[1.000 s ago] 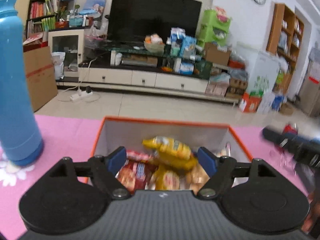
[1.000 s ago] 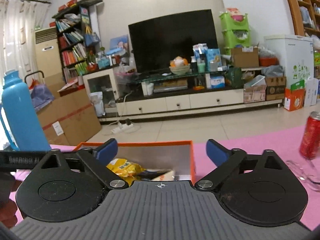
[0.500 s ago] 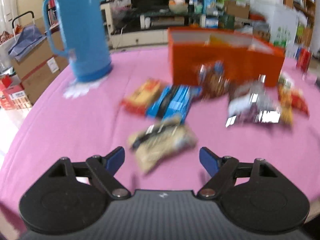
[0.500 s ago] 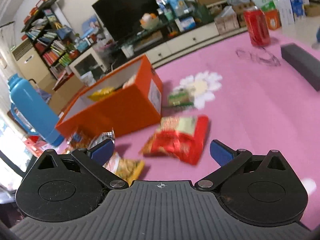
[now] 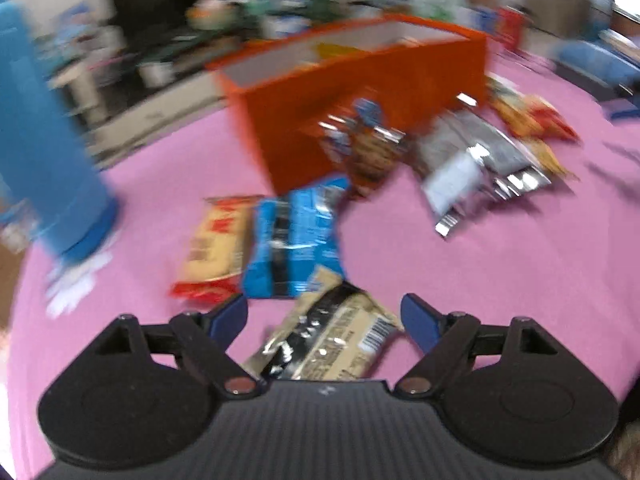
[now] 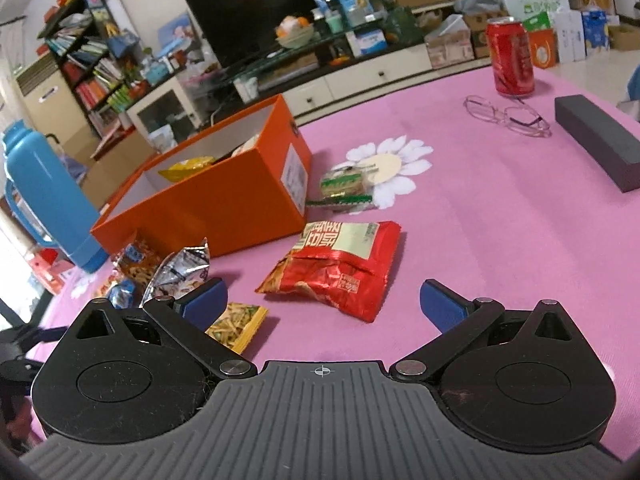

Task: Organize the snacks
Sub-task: 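Withdraw both tools from the box toward the remaining snacks, then grasp the beige wrapped bar with the left gripper while the right grasps the red snack bag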

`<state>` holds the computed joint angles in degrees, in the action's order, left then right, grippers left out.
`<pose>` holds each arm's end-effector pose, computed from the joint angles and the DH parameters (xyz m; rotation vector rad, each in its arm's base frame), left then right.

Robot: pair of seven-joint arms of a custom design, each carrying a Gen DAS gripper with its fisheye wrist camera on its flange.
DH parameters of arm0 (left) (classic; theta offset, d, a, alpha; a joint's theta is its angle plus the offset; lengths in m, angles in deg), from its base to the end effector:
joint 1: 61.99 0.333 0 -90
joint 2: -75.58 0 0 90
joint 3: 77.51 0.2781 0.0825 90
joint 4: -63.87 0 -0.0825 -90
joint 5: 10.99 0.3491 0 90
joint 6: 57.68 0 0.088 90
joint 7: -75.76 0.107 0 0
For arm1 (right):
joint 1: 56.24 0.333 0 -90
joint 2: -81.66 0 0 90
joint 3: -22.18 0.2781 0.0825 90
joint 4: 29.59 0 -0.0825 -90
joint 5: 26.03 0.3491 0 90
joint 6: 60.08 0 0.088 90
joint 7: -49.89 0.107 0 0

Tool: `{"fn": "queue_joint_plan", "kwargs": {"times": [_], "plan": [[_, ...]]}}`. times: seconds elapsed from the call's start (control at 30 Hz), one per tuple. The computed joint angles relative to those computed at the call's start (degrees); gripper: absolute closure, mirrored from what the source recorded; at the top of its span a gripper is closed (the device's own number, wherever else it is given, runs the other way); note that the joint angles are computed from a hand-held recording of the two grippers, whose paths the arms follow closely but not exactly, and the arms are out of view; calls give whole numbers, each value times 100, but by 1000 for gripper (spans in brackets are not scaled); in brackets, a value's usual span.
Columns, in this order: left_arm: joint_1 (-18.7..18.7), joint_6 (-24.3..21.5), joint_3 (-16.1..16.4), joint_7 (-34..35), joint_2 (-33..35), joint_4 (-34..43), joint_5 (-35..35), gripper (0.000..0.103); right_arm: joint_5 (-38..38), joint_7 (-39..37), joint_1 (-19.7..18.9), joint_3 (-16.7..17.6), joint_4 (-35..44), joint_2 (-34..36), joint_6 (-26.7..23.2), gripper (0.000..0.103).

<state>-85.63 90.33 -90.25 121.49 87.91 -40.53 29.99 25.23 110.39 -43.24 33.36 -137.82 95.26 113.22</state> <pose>0.4951 -0.3683 0.4576 -1.4514 2.0797 -0.6489 0.5826 0.1882 0.4481 -1.6053 1.5063 -0.2886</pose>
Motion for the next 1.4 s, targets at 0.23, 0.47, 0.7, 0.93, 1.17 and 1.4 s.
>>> {"fn": "queue_joint_plan", "kwargs": {"times": [0.23,0.47,0.7,0.93,1.17,1.4], "plan": [[173,204,-135,898,-165,-293,-1293,20,-226,164,48,-65,23,36,-80,10],[-498,-1019,-111,-1286,113,322,-100,21,-863,665,166,-289,26,104,-139,10],[-819,-1731,58,-2947,471,972,525,21,-1450,286,131,-205,522,443,-96,10],[-583,-1086,43,-3371,348,648,545,21,-1837,-255,-208,33,2413,1713,-1228,10],[-513,-959,21,-3290,354,609,445,21,-1441,-94,-277,104,2482,1779,-1568,10],[-633,-1280,13,-3060,460,783,529,20,-1675,99,57,-99,1228,907,-1081,10]]}}
